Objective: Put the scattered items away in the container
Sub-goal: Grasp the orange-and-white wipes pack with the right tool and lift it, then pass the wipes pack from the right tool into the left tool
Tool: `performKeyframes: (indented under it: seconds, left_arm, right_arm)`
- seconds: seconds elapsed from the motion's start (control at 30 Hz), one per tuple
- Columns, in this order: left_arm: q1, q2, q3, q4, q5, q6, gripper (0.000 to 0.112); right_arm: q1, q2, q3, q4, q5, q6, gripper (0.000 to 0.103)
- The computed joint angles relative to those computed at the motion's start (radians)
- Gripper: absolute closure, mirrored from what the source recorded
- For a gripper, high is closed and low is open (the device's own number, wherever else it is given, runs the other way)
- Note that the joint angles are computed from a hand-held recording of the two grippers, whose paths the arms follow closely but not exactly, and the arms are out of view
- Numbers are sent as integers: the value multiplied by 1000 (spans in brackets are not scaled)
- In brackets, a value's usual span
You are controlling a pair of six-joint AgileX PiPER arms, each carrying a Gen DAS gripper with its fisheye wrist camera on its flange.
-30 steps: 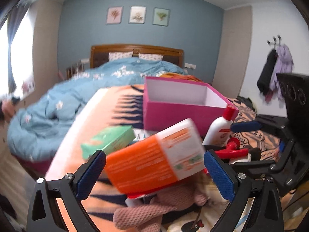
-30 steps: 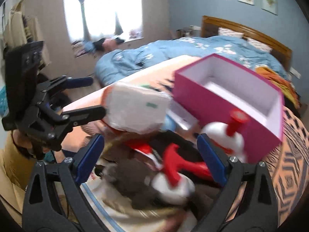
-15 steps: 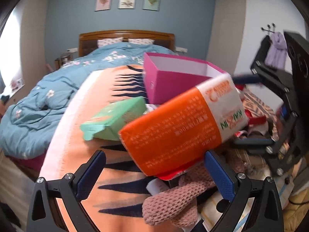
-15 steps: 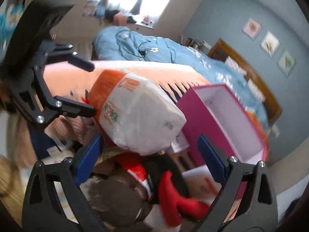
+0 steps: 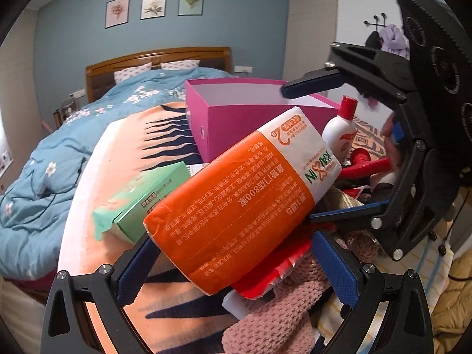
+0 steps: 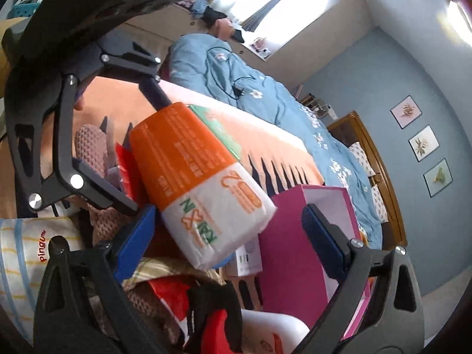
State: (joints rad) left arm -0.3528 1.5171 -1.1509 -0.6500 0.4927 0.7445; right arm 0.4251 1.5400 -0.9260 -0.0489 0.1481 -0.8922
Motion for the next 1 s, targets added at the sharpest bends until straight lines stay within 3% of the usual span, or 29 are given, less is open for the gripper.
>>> performKeyframes:
  seconds: [0.07, 0.17, 0.27, 0.53, 0.73, 0.87, 1.0]
  left_arm:
    - [1, -2, 1, -7, 5, 29, 9]
    - [-1, -1, -5, 2, 8, 48, 9]
    - [-2, -8, -5, 12, 3, 50, 9]
    - [-50, -58, 6, 173, -75, -43, 9]
    - [-98, -94, -1, 365, -111, -138, 9]
    - [-92, -113, -26, 225, -51, 48, 9]
    - [-71, -124, -53, 54, 40, 223, 9]
  right_arm:
    - [0, 26, -28, 41, 20, -46, 6]
    - [7, 59, -76, 45, 99, -33, 30]
    - [-14, 56, -92, 149, 136, -103, 42]
    - [-110, 26, -113, 472, 251, -296, 49]
    - [-234, -15, -166, 698, 457, -426, 51]
    - [-318, -54, -192, 798, 617, -472, 51]
    - [-402, -89, -244, 860, 827, -473, 52]
